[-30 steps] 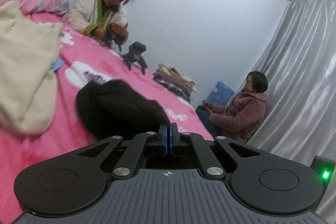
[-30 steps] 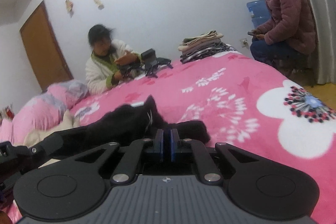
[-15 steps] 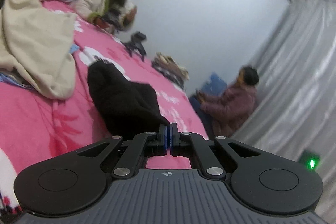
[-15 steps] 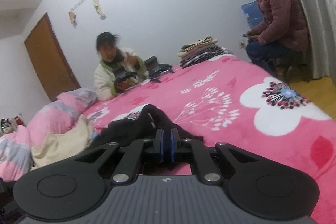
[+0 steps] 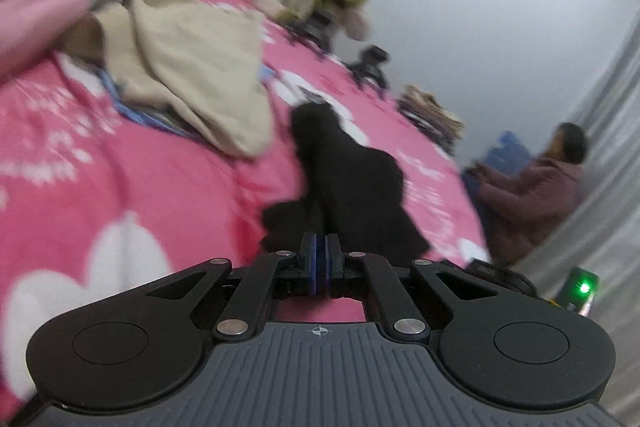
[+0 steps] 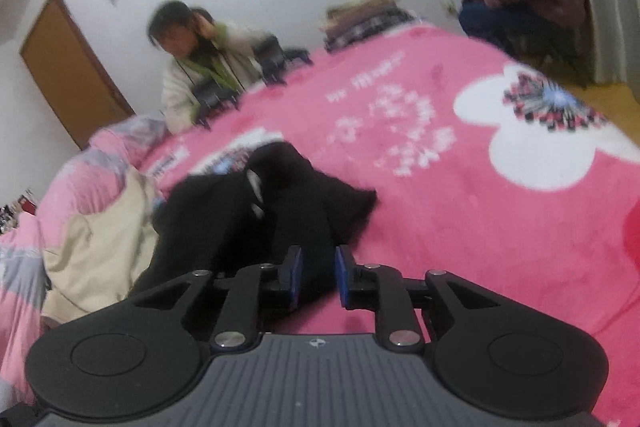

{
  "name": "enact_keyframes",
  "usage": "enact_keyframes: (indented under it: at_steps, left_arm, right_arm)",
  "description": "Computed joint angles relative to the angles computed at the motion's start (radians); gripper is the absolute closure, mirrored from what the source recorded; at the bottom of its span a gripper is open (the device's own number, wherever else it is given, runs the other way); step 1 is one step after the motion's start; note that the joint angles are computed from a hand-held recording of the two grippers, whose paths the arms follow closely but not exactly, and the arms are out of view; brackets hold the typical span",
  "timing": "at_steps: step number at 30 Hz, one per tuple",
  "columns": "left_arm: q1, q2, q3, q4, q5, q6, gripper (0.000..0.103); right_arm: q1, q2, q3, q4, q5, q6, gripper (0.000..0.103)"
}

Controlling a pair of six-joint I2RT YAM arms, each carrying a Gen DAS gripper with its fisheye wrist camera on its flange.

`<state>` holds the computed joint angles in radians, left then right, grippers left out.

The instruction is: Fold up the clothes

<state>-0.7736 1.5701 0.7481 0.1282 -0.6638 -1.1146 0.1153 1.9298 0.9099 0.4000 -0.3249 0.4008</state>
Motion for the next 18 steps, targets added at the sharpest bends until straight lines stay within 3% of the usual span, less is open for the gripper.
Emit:
enact_keyframes:
  at_steps: [1, 3, 5, 8, 10, 13, 16, 17, 18]
  left_arm:
    - [0.001, -0.001, 0.013, -0.038, -0.024, -0.005, 0.087]
    - [0.0, 0.02, 0.028, -0.019, -0.081, 0.041, 0.059]
    - [0.001, 0.061, 0.029, 0.055, -0.106, 0.112, 0.046]
    - [0.06, 0.155, 0.053, 0.183, 0.016, 0.238, 0.043]
    - [0.132, 0.22, 0.082, 0.248, 0.172, 0.226, 0.043]
    - [0.207, 0.333, 0.2, 0.226, 0.277, 0.221, 0.043]
    - [0.236, 0.432, 0.308, 0.22, 0.311, 0.289, 0.043]
    - [0.234, 0.464, 0.344, 0.215, 0.314, 0.332, 0.043]
    - [0.231, 0.496, 0.381, 0.207, 0.317, 0.376, 0.043]
  right_arm:
    - [-0.003, 0.014, 0.017, -0.024, -0.009, 0.007, 0.073]
    - [-0.011, 0.047, 0.068, -0.103, -0.043, 0.02, 0.056]
    - [-0.02, 0.084, 0.133, -0.203, -0.092, 0.033, 0.053]
    - [-0.03, 0.128, 0.18, -0.226, -0.144, 0.088, 0.051]
    - [-0.037, 0.161, 0.201, -0.188, -0.182, 0.14, 0.049]
    - [-0.04, 0.242, 0.287, -0.169, -0.227, 0.234, 0.049]
    - [-0.023, 0.318, 0.386, -0.198, -0.23, 0.26, 0.063]
    - [-0.015, 0.329, 0.405, -0.214, -0.218, 0.249, 0.086]
    - [-0.007, 0.33, 0.417, -0.245, -0.195, 0.228, 0.098]
